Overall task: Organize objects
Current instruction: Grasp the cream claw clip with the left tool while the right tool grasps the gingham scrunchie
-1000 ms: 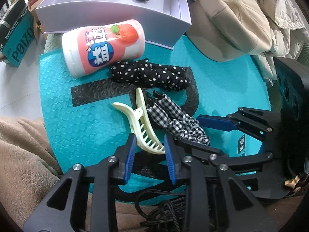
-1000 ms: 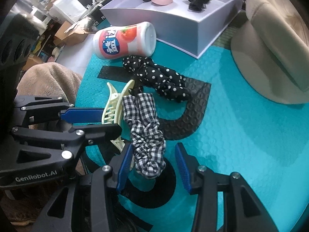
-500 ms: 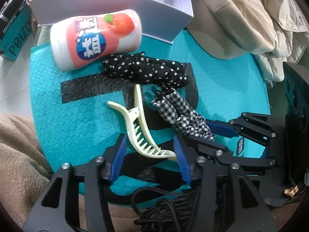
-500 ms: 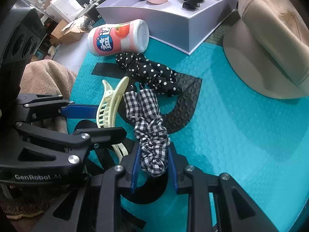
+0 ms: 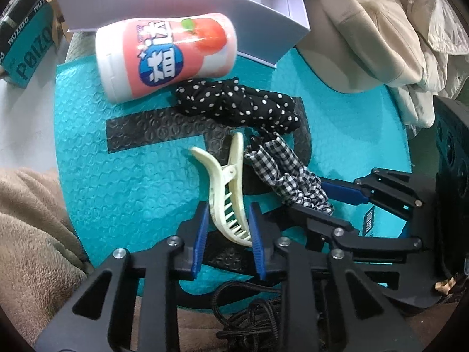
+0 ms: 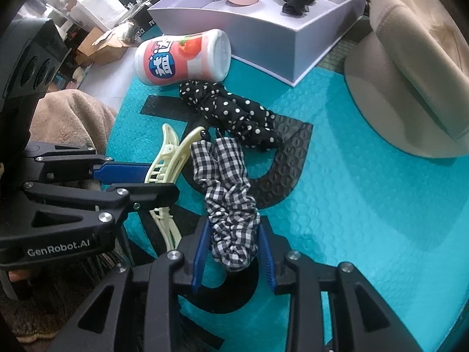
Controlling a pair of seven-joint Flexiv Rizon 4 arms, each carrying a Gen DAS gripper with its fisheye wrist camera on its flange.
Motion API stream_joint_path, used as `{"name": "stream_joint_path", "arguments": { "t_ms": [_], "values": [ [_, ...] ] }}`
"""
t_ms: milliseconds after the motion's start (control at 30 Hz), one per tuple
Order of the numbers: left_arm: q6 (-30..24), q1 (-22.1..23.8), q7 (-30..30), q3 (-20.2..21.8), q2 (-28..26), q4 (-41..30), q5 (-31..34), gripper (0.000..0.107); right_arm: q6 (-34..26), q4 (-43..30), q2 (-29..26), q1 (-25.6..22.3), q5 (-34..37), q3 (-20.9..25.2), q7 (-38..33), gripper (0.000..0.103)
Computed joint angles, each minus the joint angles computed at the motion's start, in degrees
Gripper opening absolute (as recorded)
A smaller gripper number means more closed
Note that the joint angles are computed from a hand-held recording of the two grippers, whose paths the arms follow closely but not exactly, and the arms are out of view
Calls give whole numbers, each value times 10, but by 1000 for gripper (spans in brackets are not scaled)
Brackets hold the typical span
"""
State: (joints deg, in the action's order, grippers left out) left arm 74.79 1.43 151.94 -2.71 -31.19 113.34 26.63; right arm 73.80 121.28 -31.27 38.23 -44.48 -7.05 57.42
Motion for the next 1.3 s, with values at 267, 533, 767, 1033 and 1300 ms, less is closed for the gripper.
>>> {"name": "stream_joint_path", "arguments": {
  "t_ms": [267,533,767,1033,1300],
  "values": [
    [-7,6,19,-6,1,-2,-8,25,-14,-12,-8,0,-7,-3,-20,45],
    [-2,12,28,-7,1,-1,-11,25,-52,-20,-6,-10,-2,21,-20,30],
    [-19,22,56,-19,7,-3,-30,23,-41,-17,-2,-19,11,34,-21,28],
    [-4,19,41,-11,28,14,-34,23,-46,-9,11,-8,15,35,-12,28],
    [-43,24,79,-12,52,5,-42,23,-93,-7,40,-24,21,65,-41,28]
  ]
}}
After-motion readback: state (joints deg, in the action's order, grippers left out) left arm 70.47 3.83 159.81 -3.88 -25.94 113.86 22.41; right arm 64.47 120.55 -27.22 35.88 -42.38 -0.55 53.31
